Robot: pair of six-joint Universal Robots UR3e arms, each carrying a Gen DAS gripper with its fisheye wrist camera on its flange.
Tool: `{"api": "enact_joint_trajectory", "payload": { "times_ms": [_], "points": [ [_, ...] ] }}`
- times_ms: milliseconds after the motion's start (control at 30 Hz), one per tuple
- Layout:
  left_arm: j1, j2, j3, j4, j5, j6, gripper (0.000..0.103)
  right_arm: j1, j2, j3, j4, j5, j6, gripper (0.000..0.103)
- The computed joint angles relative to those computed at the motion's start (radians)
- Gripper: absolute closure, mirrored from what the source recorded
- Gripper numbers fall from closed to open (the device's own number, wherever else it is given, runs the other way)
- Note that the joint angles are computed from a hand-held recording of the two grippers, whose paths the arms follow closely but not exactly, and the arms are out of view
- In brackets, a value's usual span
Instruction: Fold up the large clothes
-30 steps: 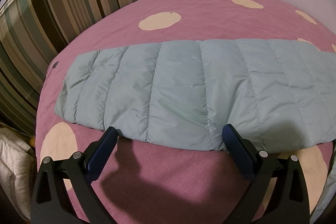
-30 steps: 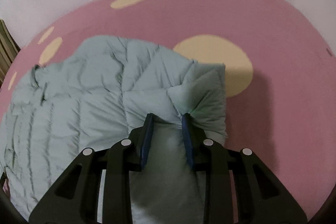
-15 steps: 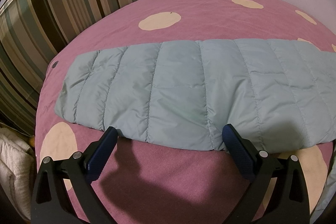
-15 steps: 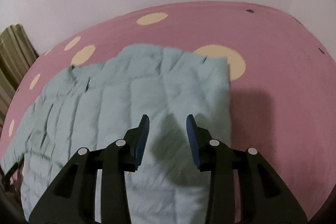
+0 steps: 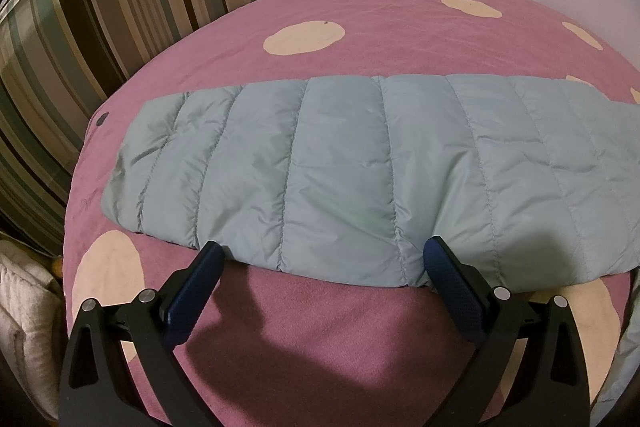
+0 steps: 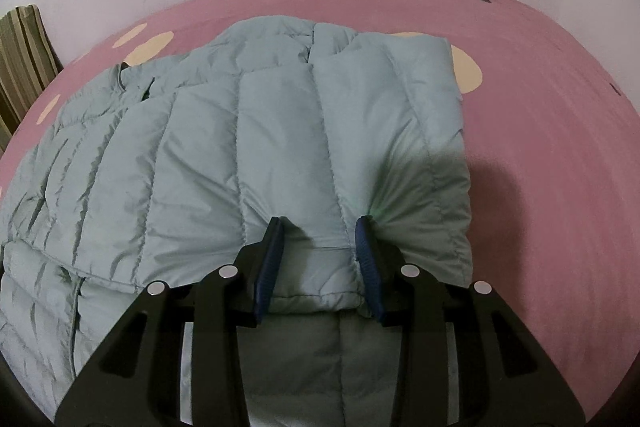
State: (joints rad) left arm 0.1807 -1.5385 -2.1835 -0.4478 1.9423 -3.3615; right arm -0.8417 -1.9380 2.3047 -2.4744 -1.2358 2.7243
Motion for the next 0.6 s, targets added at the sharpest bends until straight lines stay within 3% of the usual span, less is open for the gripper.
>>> {"api": "enact_joint_trajectory", "payload": {
  "times_ms": [167, 267, 367, 600],
  "points": [
    [0.009, 0.007, -0.005, -0.001, -0.024, -0.006, 0.004, 0.006, -0.002, 0.014, -0.031, -0.005, -0.002, 0.064],
    [0.078, 0.066, -0.039, -0.010, -0.125, 0.017, 0.004, 0.002, -0.006, 0.018, -0.030, 0.001, -0.011, 0.061],
    [0.169, 0.163, -0.069, -0.077, -0.249, 0.111, 0.004, -0.004, -0.007, 0.021, -0.031, 0.010, -0.025, 0.058],
    [0.458, 0.463, -0.195, -0.153, -0.419, 0.333, 0.004, 0.029, 0.009, 0.017, -0.058, -0.018, -0.021, 0.052]
  ]
}}
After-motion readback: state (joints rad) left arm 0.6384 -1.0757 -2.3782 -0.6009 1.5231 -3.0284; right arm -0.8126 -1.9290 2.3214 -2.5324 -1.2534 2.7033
